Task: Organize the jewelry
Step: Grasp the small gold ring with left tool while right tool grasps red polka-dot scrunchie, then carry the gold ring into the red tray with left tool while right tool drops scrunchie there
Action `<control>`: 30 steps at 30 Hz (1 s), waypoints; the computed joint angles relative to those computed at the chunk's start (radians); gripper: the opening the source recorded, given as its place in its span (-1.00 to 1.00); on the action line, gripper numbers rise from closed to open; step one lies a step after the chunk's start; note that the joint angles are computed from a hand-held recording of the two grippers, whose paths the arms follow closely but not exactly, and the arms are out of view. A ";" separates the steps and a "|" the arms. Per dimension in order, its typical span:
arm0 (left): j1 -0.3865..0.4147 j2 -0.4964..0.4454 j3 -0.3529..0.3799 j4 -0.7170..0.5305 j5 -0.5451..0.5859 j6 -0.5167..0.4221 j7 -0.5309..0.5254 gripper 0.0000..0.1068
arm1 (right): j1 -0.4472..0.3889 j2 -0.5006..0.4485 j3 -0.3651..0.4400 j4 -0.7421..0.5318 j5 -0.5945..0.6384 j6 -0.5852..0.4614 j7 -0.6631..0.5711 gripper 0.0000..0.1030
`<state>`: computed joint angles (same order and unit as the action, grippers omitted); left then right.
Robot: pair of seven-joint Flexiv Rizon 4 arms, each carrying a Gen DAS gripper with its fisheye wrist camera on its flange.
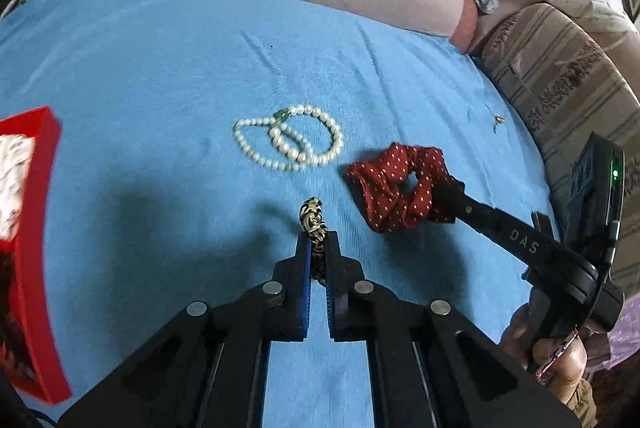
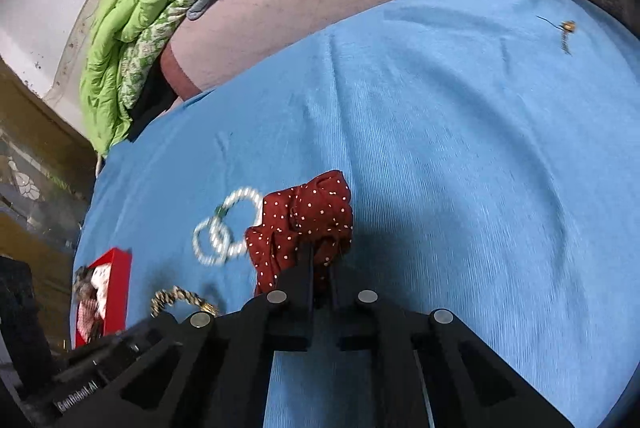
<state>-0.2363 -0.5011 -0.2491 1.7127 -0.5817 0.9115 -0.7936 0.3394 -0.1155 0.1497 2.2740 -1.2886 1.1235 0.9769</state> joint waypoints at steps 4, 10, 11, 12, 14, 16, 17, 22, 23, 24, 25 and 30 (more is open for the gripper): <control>0.030 0.067 -0.006 0.089 -0.047 0.032 0.078 -0.90 | 0.050 0.010 0.040 -0.011 0.052 -0.069 -0.024 -0.86; 0.044 0.154 -0.002 0.192 -0.149 0.095 0.201 -0.90 | 0.148 -0.002 0.084 -0.078 0.149 -0.223 -0.122 -0.86; 0.044 0.169 -0.002 0.208 -0.170 0.110 0.227 -0.90 | 0.163 -0.005 0.087 -0.089 0.162 -0.247 -0.139 -0.86; 0.043 0.182 0.000 0.219 -0.188 0.119 0.249 -0.89 | 0.178 -0.008 0.091 -0.104 0.177 -0.274 -0.158 -0.86; 0.042 0.205 0.007 0.238 -0.225 0.123 0.287 -0.89 | 0.209 -0.019 0.099 -0.139 0.206 -0.331 -0.203 -0.86; 0.041 0.225 0.019 0.251 -0.254 0.121 0.315 -0.89 | 0.230 -0.028 0.099 -0.164 0.225 -0.363 -0.235 -0.86; 0.040 0.232 0.026 0.255 -0.266 0.120 0.325 -0.89 | 0.244 -0.036 0.102 -0.182 0.236 -0.385 -0.256 -0.86; 0.044 0.265 0.063 0.277 -0.314 0.122 0.363 -0.89 | 0.290 -0.057 0.100 -0.233 0.246 -0.434 -0.294 -0.86; 0.046 0.269 0.070 0.280 -0.320 0.126 0.365 -0.89 | 0.297 -0.061 0.098 -0.242 0.243 -0.435 -0.300 -0.86; 0.046 0.274 0.075 0.284 -0.326 0.130 0.368 -0.89 | 0.303 -0.066 0.097 -0.253 0.242 -0.437 -0.309 -0.86; 0.047 0.279 0.081 0.288 -0.332 0.135 0.371 -0.89 | 0.308 -0.071 0.095 -0.262 0.242 -0.439 -0.315 -0.86; 0.051 0.290 0.098 0.303 -0.348 0.205 0.401 -0.89 | 0.334 -0.100 0.086 -0.314 0.244 -0.440 -0.367 -0.86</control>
